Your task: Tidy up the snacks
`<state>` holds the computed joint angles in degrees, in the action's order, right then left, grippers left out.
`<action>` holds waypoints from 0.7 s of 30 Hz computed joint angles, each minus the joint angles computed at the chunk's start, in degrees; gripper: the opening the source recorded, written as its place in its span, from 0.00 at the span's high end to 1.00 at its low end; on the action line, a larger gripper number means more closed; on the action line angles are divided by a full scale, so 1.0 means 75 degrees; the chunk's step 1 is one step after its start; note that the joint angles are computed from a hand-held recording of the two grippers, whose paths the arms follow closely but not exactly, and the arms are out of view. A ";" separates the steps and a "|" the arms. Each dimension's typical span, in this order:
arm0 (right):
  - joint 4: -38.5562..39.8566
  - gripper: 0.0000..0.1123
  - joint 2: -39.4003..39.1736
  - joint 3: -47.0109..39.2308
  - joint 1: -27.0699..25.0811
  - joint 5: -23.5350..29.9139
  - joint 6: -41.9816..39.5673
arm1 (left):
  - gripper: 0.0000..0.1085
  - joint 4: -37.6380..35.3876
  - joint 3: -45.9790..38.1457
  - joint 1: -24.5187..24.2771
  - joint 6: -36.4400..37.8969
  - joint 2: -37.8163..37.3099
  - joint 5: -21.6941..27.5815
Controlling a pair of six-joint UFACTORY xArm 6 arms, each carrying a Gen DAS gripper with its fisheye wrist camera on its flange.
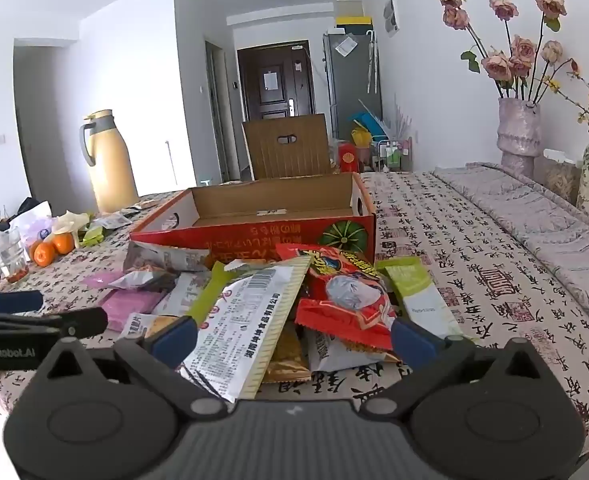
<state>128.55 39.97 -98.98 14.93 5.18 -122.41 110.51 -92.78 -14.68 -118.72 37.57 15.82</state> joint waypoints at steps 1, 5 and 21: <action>-0.0105 0.08 -0.0001 0.0000 0.0016 -0.0075 0.0033 | 0.05 -0.0019 0.0026 -0.0003 0.0005 -0.0018 0.0000; -0.0114 0.08 -0.0027 0.0041 0.0013 -0.0081 0.0036 | 0.05 -0.0608 0.0061 0.0007 0.0500 -0.0021 -0.0154; -0.0357 0.08 -0.0102 0.0201 0.0012 -0.0003 0.0438 | 0.05 -0.0397 0.0070 0.0065 0.0134 -0.0011 -0.0223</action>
